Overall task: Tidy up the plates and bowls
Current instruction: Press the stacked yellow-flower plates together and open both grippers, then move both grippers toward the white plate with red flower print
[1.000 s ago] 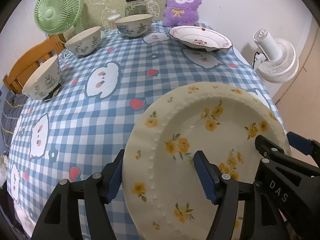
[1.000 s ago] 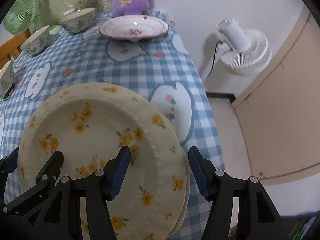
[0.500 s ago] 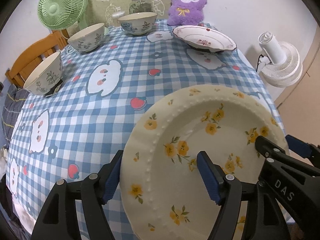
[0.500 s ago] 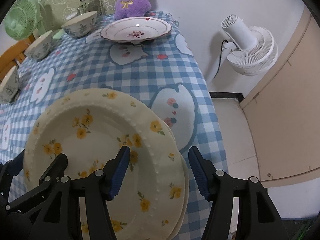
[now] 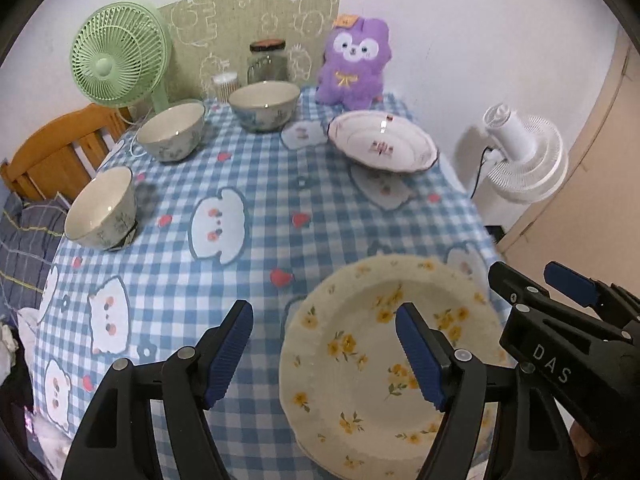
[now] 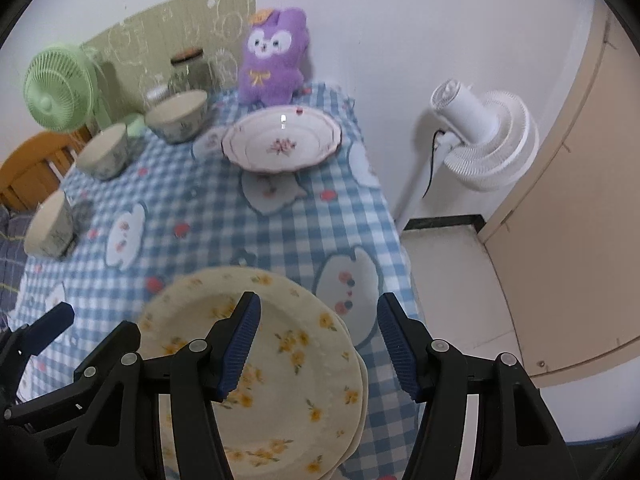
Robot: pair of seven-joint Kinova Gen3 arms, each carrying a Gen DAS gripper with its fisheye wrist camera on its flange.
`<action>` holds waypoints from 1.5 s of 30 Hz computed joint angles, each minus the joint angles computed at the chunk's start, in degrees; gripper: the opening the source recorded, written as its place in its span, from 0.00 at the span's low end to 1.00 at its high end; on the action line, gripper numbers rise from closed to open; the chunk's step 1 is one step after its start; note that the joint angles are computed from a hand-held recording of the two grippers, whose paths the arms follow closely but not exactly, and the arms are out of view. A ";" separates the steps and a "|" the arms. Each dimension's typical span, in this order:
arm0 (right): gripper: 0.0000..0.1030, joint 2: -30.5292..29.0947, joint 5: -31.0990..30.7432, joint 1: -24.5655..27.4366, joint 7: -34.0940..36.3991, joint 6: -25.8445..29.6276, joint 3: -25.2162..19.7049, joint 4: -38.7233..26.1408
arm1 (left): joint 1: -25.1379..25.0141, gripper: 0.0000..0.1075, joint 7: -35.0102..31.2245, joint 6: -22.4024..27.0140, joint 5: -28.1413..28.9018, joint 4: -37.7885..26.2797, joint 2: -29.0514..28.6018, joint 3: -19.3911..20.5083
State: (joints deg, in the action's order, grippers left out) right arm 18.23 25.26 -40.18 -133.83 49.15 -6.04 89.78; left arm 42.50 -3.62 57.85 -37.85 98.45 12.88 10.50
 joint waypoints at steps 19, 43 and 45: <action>0.77 -2.77 9.41 -7.65 -11.32 10.57 -2.07 -11.98 | -7.86 0.83 -14.61 2.62 0.07 -2.49 -10.84 4.94; 0.83 9.84 -4.06 0.86 11.61 6.50 2.58 -29.90 | -8.37 0.84 -15.70 2.76 -1.34 -17.02 2.44 -3.62; 0.83 11.29 -5.90 1.87 13.63 6.24 2.75 -31.61 | -8.27 0.84 -16.12 2.60 -1.01 -18.21 3.63 -4.64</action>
